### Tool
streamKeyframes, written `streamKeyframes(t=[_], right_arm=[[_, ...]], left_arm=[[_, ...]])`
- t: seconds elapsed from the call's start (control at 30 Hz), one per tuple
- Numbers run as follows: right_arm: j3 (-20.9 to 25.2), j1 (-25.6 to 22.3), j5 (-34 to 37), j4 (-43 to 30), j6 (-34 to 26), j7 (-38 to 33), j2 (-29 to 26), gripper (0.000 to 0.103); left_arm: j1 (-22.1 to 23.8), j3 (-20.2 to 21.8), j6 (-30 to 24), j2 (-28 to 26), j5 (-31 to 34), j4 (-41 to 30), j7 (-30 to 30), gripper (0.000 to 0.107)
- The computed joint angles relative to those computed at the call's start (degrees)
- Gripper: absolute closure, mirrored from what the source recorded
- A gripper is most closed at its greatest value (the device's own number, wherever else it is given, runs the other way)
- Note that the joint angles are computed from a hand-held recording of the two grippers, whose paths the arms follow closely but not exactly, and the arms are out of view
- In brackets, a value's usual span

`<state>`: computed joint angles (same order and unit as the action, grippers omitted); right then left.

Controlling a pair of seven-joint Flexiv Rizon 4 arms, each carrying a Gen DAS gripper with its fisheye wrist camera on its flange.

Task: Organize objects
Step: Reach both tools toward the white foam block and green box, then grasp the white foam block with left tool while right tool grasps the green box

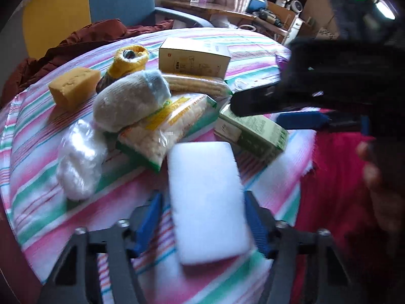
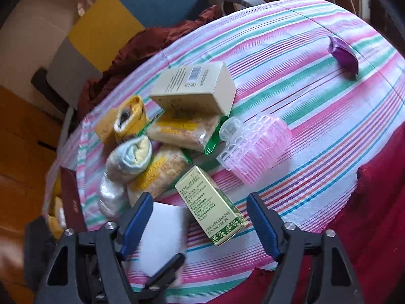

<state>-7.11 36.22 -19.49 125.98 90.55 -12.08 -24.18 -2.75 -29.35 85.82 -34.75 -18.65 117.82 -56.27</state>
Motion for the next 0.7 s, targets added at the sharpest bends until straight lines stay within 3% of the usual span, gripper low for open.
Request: streamKeyframes(t=[0.1, 0.2, 0.33, 0.53, 0.7], right_arm=[[5.89, -4.31, -0.03, -3.30, -7.13, -3.36, -0.91, 0.034], [11.52, -8.20, 0.91, -6.81, -13.57, -7.61, -2.41, 0.049], [11.66, -8.04, -0.28, -7.46, -15.71, -8.02, -2.64, 0.067], [13.32, -9.01, 0.10, -7.51, -15.64, -9.81, -2.76, 0.068], [12.94, -7.88, -0.54, -6.34, -15.77, -9.83, -1.21, 0.068]], left_arm=[[5.27, -4.81, 2.21, 0.58, -0.29, 3.64, 1.36, 0.052], [10.86, -9.17, 3.89, 1.12, 0.74, 7.09, 1.67, 0.052], [15.97, -12.68, 6.28, 1.75, 3.76, 10.80, 0.13, 0.053], [21.99, -16.40, 8.11, 3.18, 8.71, 15.01, -2.86, 0.053], [28.84, -21.81, 11.03, 3.33, 12.65, 17.20, -6.21, 0.053]])
